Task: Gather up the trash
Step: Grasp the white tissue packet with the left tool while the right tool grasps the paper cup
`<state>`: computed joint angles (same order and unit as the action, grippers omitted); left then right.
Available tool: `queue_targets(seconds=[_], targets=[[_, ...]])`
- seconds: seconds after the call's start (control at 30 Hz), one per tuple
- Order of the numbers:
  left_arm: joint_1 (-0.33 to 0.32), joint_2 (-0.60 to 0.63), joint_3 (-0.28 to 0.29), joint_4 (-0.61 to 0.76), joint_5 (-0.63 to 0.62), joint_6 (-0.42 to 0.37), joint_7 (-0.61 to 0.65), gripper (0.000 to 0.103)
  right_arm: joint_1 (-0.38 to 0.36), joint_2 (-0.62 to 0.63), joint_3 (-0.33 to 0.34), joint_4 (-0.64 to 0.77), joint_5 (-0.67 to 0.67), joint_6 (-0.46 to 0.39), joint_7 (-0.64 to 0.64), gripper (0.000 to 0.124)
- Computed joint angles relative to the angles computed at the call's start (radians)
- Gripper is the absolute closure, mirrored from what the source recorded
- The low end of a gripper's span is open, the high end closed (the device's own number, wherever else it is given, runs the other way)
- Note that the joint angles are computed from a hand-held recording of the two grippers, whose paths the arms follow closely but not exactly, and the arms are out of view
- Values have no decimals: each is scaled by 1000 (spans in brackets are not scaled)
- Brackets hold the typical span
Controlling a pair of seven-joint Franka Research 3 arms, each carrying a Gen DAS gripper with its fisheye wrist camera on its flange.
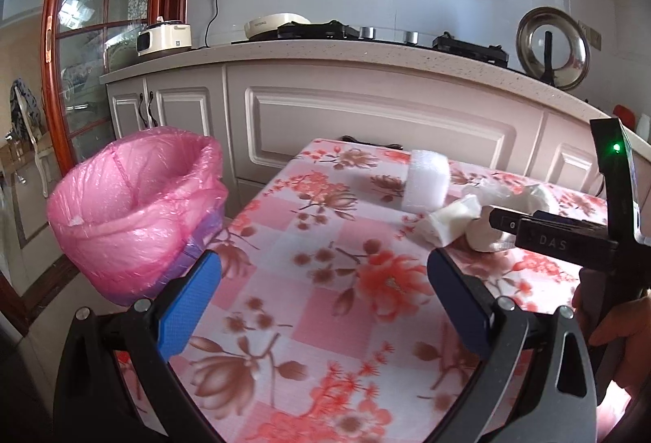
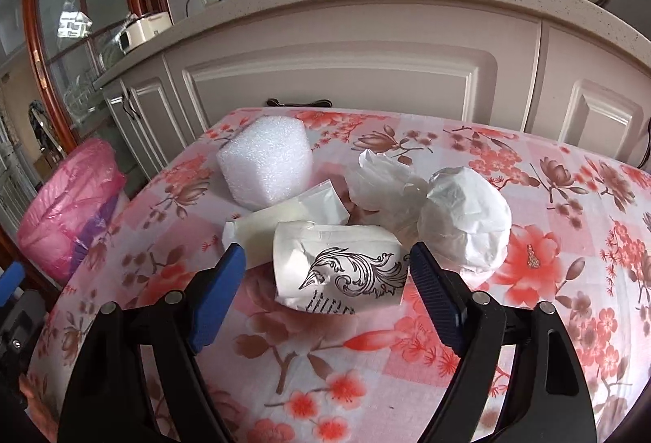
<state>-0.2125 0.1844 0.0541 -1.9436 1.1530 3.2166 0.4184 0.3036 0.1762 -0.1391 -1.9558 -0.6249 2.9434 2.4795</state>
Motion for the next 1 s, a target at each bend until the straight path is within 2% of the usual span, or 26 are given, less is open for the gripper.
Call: queue_targets(seconds=[0.07, 0.13, 0.23, 0.3, 0.47, 0.5, 0.57, 0.67, 0.87, 1.0], targets=[[46, 8, -53, -4, -101, -10, 100, 5, -8, 5, 10, 5, 33, -18, -22, 59], [89, 20, -111, -2, -222, -30, 222, 5, -9, -4, 7, -13, 40, -8, -19, 60], [99, 44, -145, 18, -330, -55, 328, 5, -18, -31, 14, -56, 48, 31, -51, 61], [99, 66, -166, 42, -396, -83, 395, 5, -12, -66, 4, -92, -3, 45, -20, 61], [72, 148, -201, 142, -533, -146, 532, 5, -67, -181, 29, -204, -132, 80, 108, 61], [63, 165, -203, 165, -551, -156, 557, 5, -83, -204, 37, -229, -120, 89, 101, 61], [64, 220, -242, 237, -605, -193, 649, 5, -111, -231, 54, -260, -102, 101, 85, 61], [31, 291, -251, 338, -651, -242, 731, 9, -171, -263, 88, -282, -167, 107, 124, 61], [-15, 438, -286, 551, -787, -385, 873, 17, -265, -272, 132, -299, -133, 163, 115, 61], [-60, 509, -271, 674, -840, -482, 919, 17, -320, -262, 161, -301, -99, 213, 94, 61]])
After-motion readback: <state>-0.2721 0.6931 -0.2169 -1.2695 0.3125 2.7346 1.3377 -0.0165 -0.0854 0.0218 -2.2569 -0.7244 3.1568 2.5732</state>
